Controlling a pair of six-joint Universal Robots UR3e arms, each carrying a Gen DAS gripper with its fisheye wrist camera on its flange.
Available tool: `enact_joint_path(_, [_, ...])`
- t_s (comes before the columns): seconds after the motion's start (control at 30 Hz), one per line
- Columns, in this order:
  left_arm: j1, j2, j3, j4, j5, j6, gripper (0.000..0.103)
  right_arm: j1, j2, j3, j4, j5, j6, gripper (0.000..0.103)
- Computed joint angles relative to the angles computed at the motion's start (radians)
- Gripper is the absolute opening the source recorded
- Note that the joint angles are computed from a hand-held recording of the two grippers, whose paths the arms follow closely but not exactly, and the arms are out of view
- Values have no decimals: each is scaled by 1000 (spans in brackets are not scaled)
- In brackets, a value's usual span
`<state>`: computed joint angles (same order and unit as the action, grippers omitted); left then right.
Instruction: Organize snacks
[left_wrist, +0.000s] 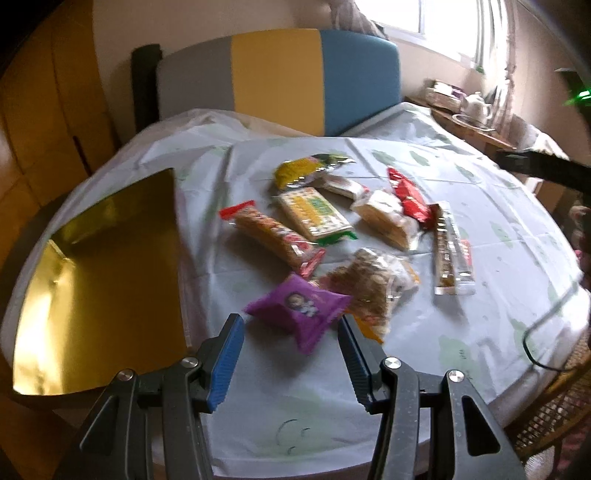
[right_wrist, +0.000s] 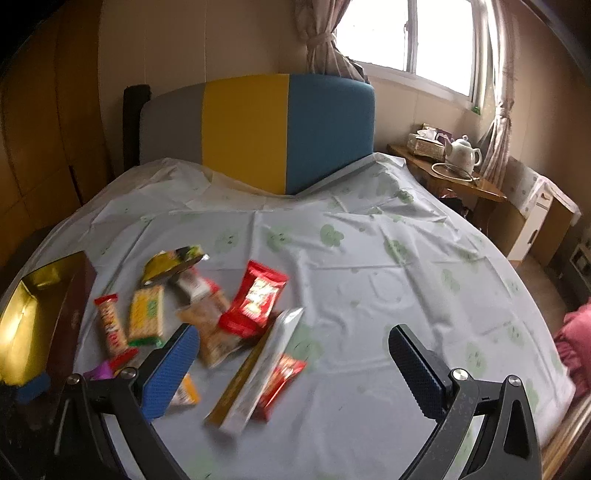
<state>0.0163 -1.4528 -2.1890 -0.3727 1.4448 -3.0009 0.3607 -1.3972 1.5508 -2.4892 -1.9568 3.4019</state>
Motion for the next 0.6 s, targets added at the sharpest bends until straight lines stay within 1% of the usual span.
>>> enact_joint_path(0.07, [4,-7,21,-10,-19,12,62,-47,30,-19,2,18,-54,103])
enact_joint_path(0.1, [20,-6,45,-43,-48,9,62,-70,39,-17,1,37,-66,103])
enact_joint_path(0.13, [27,-13,77,-85,-54,6,62,-97,42,-6,0,60,-66,103])
enact_joint_path(0.17, [44,-15,119,-157,-74,-4,62,-121,47,-3,17,81,-48,103])
enact_joint_path(0.2, [59,-33,167,-208,-87,-13,62,-149,51,-20,81,117,-11,103])
enact_joint_path(0.23, [77,-42,193,-240,-114,-13,62,-176,44,-21,106,167,7,103])
enact_joint_path(0.27, [92,-64,241,-297,-131,-3,61,-203,29,-7,107,224,23,103])
enact_joint_path(0.3, [120,-85,294,-368,-181,11,55,-214,19,4,98,245,29,103])
enact_joint_path(0.33, [146,-110,354,-446,-233,24,55,-212,16,5,94,238,26,103])
enact_joint_path(0.37, [160,-141,417,-509,-262,21,55,-205,11,14,88,224,23,103])
enact_joint_path(0.4, [159,-182,492,-566,-267,11,55,-202,5,18,85,219,20,103])
enact_joint_path(0.43, [150,-221,556,-603,-256,-3,53,-205,1,20,84,230,19,103])
enact_joint_path(0.47, [144,-270,639,-657,-259,-15,47,-211,-8,28,81,249,17,103])
enact_joint_path(0.5, [137,-321,718,-709,-259,-20,46,-211,-14,32,79,255,18,103])
enact_joint_path(0.53, [123,-365,781,-744,-237,-32,46,-211,-21,37,75,258,18,103])
enact_joint_path(0.6, [101,-460,913,-829,-205,-61,40,-216,-32,40,69,269,19,103])
